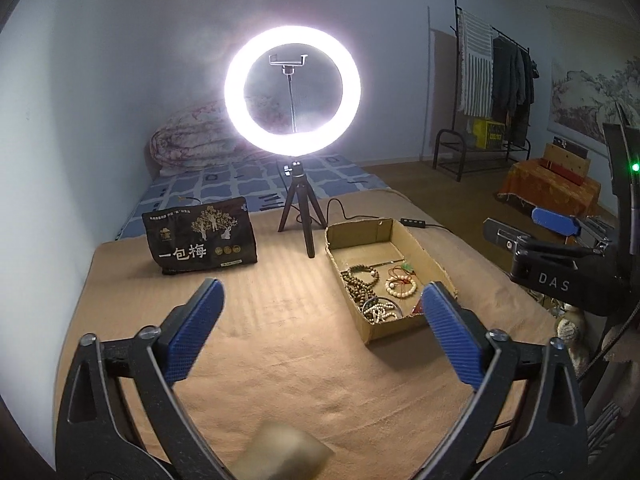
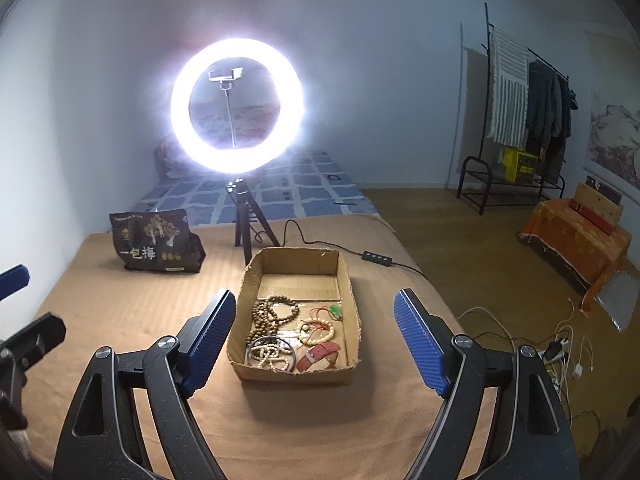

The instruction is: Organize jewelry

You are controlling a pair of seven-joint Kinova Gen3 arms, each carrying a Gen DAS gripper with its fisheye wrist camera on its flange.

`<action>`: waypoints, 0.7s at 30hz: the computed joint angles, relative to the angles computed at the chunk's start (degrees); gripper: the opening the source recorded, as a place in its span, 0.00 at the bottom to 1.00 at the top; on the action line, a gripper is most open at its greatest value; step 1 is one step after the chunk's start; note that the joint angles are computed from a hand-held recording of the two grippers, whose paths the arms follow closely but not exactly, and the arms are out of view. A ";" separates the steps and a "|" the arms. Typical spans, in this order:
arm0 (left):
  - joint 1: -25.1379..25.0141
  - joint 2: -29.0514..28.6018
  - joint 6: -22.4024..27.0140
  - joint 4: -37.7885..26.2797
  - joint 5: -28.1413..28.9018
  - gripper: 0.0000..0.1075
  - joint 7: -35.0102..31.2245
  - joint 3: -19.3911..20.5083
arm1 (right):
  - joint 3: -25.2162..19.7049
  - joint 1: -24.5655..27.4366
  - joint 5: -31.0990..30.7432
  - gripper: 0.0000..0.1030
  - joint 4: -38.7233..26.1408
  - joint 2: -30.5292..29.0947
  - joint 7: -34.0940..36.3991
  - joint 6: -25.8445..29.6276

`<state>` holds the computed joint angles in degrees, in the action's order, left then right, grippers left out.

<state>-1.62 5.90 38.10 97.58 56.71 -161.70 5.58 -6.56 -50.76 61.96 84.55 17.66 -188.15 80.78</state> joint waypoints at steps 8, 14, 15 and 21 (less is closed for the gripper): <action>1.26 -1.05 -3.72 1.88 0.82 0.96 -1.81 0.29 | 0.06 -0.24 0.38 0.79 0.46 -0.05 -1.90 1.19; 1.56 -0.66 -3.10 1.21 -0.52 0.96 -0.43 0.17 | -0.02 -0.04 0.54 0.79 0.54 0.08 -2.22 1.46; 1.51 -0.64 -2.99 1.16 -0.52 0.96 -0.43 0.20 | -0.03 0.00 0.54 0.79 0.54 0.08 -2.10 1.47; 1.28 -0.37 -2.52 0.92 -0.63 0.96 -0.23 0.30 | 0.05 -0.08 0.09 0.79 -0.21 0.66 -0.82 1.99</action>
<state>-0.34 5.54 35.57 98.49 56.08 -161.94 5.87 -6.51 -50.84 62.05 84.34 18.32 -188.97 82.77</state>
